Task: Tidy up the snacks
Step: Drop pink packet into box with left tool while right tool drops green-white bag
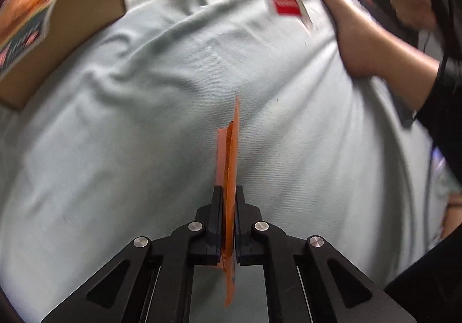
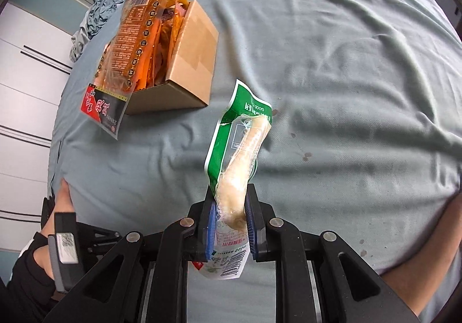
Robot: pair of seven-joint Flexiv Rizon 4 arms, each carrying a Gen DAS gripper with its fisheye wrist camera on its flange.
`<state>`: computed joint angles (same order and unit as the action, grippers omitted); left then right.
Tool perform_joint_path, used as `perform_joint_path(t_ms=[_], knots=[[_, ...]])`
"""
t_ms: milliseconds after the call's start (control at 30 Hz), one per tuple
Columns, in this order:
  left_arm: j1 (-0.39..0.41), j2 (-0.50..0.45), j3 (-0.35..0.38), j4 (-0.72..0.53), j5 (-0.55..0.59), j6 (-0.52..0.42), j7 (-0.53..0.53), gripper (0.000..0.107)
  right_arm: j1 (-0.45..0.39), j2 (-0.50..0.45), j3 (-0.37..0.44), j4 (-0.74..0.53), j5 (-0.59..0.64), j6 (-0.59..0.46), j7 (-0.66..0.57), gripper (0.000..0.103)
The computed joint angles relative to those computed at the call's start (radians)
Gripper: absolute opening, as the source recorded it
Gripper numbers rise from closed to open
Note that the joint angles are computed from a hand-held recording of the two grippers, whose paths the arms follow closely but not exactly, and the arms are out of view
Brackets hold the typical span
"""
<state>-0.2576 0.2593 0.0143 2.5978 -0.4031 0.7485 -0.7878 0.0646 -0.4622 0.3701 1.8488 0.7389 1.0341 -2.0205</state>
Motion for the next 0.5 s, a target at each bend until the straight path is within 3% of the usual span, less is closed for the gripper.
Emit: perform_joint_path(t_ms=[233,300,367,500], knots=[[0.026,0.05,0.068,-0.074,-0.246,-0.126,0.044,0.005,-0.014,0.003,0.004,-0.007,0.047,0.048,0.013,0.016],[0.036,0.047,0.053,-0.118,-0.31,-0.081,0.026,0.005,-0.021,0.003,0.007,-0.009,0.068,0.068,0.011,0.016],[0.04,0.027,0.029,-0.165,-0.364,0.022,-0.009,0.005,-0.019,0.003,0.008,-0.004,0.077,0.098,0.011,0.016],[0.045,-0.089,0.014,-0.279,-0.462,0.129,-0.011,0.005,-0.014,0.007,0.011,0.008,0.065,0.119,0.022,0.016]])
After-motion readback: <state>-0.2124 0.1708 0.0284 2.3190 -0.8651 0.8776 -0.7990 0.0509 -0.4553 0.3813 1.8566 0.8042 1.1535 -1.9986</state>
